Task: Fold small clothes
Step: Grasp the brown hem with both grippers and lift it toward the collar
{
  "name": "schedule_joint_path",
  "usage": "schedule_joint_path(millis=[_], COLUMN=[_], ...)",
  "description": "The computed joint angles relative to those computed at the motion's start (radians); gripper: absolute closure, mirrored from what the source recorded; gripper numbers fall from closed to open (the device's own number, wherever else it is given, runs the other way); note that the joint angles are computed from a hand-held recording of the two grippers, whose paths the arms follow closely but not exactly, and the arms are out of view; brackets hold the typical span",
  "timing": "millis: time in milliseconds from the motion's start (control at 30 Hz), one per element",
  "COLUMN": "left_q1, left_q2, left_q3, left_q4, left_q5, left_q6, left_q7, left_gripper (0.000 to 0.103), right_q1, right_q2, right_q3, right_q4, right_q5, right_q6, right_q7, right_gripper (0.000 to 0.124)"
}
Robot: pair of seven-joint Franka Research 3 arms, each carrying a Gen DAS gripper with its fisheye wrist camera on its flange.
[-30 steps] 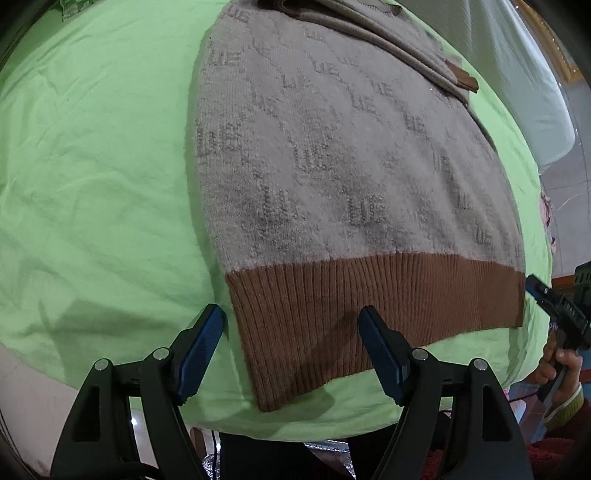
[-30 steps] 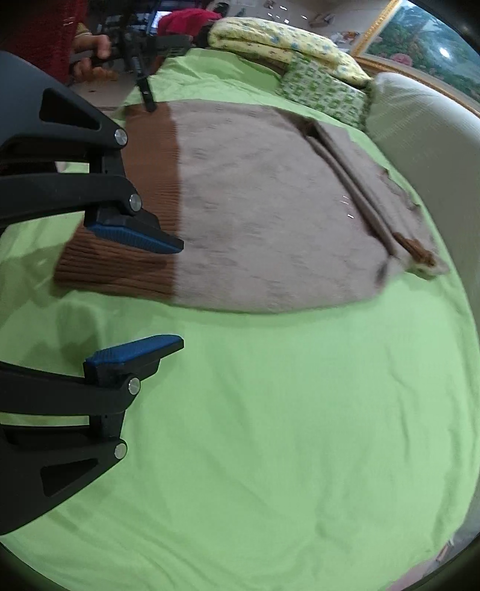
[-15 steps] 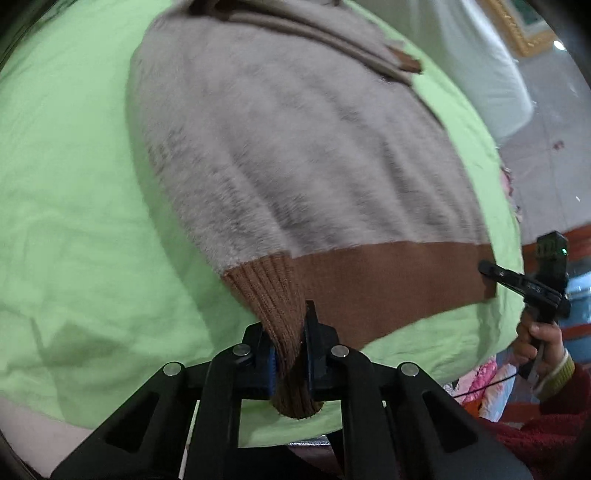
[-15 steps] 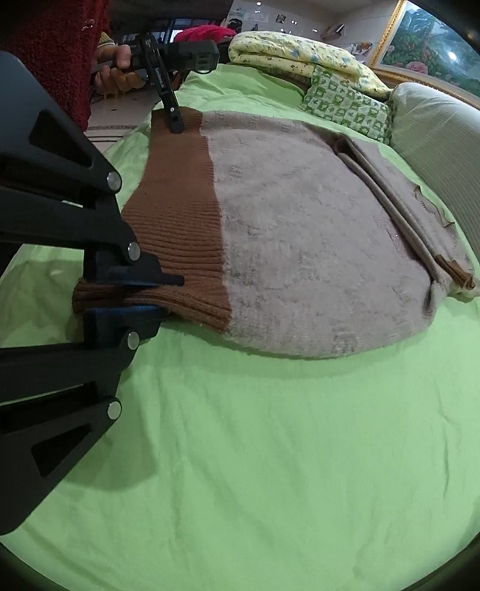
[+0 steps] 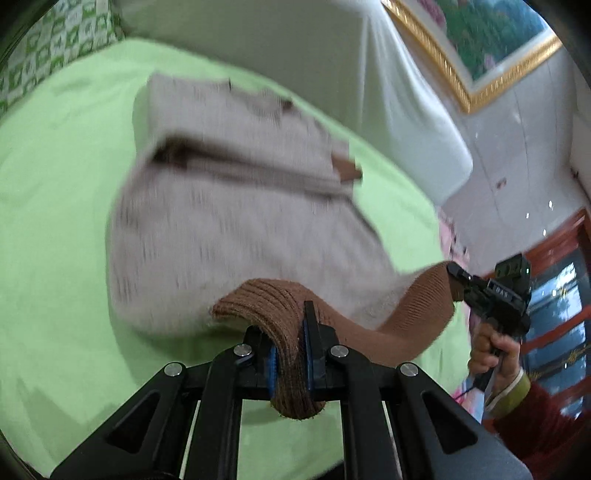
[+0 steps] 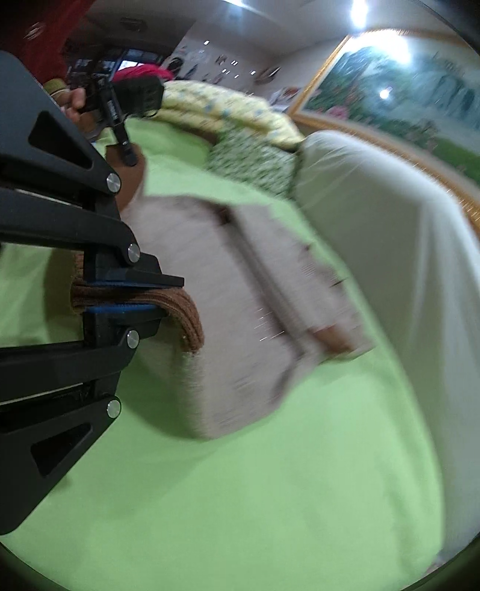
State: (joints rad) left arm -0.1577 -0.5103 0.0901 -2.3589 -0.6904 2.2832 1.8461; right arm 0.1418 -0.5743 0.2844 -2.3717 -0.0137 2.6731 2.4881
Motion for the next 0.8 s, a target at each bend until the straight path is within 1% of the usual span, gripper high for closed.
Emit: schedule_joint_path(millis=[33,67,133,167,233,333,400,533,600,667,733,767,800], left_q1=[-0.004,-0.001,0.014,0.028,0.051,0.089,0.117,0.162,0.176,0.187,0.199,0.217,0.210], left_q2=[0.051,0.083,0.152,0.198,0.263,0.391,0.481,0.663,0.758,0.859,0.937,0.991,1.012], left_q3=[0.009,0.007,-0.003,-0.016,-0.031,-0.068,-0.094,-0.139,-0.156,-0.165,-0.174,-0.194,-0.180], left_q4=[0.052,0.081,0.150,0.195,0.261,0.384,0.471,0.653,0.756,0.869,0.959,1.020,1.046], left_q5=[-0.017,-0.025,-0.028,-0.015,-0.013,0.006,0.037,0.092,0.138,0.194,0.238,0.288,0.283], left_q6=[0.024,0.044,0.077,0.097,0.126,0.173,0.196,0.223,0.224,0.204,0.176,0.159,0.138], left_q7=[0.009,0.011,0.007,-0.012,-0.028,-0.057,-0.087,-0.142,-0.180,-0.227,-0.273,-0.321,-0.324], left_gripper=[0.094,0.094,0.094,0.094,0.094,0.094,0.094,0.094,0.094,0.094,0.093,0.093,0.093], right_q1=[-0.022,-0.034,-0.050,-0.045,-0.041,-0.047,-0.030,-0.002,0.007,0.026,0.030,0.038,0.049], right_q2=[0.044,0.078,0.167,0.213,0.303,0.436,0.508,0.667,0.722,0.792,0.853,0.876,0.908], right_q3=[0.000,-0.002,-0.026,-0.046,-0.079,-0.120,-0.164,-0.234,-0.258,-0.295,-0.317,-0.331,-0.349], right_q4=[0.036,0.063,0.133,0.167,0.243,0.356,0.420,0.581,0.642,0.724,0.796,0.824,0.868], right_q5=[-0.019,-0.030,-0.049,-0.049,-0.049,-0.073,-0.055,-0.008,0.025,0.016,0.032,0.026,0.005], right_q6=[0.043,0.071,0.127,0.150,0.165,0.173,0.182,0.158,0.141,0.101,0.054,0.033,-0.010], right_q7=[-0.008,-0.014,-0.052,-0.081,-0.127,-0.133,-0.158,-0.235,-0.272,-0.272,-0.279,-0.277,-0.266], right_gripper=[0.116,0.116,0.116,0.116,0.116,0.116,0.116,0.116,0.116,0.116,0.116,0.116,0.115])
